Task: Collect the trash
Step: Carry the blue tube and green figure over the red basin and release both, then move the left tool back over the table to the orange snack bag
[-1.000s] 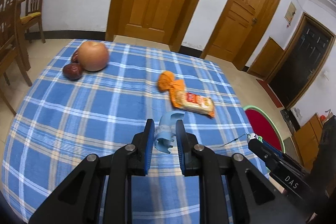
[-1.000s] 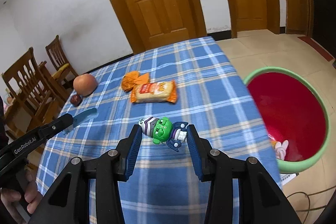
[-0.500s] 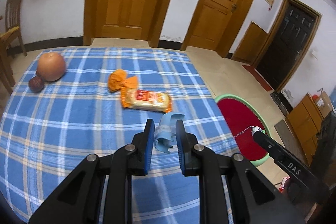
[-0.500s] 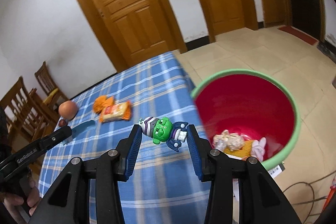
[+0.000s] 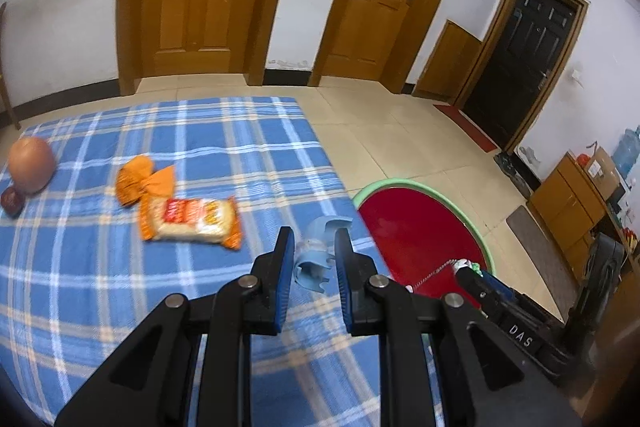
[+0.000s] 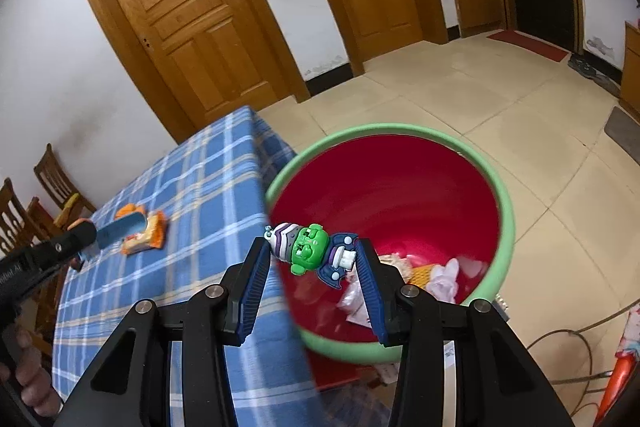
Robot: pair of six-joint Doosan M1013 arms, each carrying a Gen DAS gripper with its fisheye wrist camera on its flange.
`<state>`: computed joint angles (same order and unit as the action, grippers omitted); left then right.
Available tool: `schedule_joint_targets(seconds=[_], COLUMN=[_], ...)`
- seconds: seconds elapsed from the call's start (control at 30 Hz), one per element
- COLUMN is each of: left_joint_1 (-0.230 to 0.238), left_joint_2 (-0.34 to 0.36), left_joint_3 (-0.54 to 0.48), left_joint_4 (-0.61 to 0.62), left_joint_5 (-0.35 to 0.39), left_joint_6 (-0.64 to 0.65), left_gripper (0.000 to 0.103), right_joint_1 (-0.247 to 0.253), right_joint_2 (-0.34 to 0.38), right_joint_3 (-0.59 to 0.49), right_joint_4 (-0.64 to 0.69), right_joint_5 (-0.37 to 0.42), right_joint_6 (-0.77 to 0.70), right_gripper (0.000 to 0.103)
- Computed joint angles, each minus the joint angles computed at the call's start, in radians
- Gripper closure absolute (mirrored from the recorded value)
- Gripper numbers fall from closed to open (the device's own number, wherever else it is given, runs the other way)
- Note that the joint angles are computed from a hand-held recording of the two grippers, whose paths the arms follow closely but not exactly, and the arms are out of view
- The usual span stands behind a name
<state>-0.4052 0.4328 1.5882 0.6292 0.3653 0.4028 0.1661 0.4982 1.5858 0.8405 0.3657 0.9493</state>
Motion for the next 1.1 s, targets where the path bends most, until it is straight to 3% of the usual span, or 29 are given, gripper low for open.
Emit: schedule_joint_targets(seconds=[0.4, 0.67, 1.1], left_joint_1=[-0.008, -0.017, -0.019], left_joint_2=[0.115, 0.167, 0.164], left_joint_3=[-0.143, -0.205, -0.202], left_joint_4=[-0.308, -0.433, -0.408], left_joint_5=[0.022, 0.049, 0.056], left_joint_6=[0.343, 0.49, 0.475], left_gripper=[0.083, 0.083, 0.076], right_joint_1=[-0.038, -0.059, -0.068], right_joint_2=[0.021, 0.017, 0.024], right_joint_3=[-0.014, 0.0, -0.004], right_joint_4=[-0.01, 0.021, 0.007], right_joint_5=[0.001, -0.025, -0.012], right_joint_6=[0.035, 0.034, 0.074], right_gripper=[0.057, 0.053, 0.051])
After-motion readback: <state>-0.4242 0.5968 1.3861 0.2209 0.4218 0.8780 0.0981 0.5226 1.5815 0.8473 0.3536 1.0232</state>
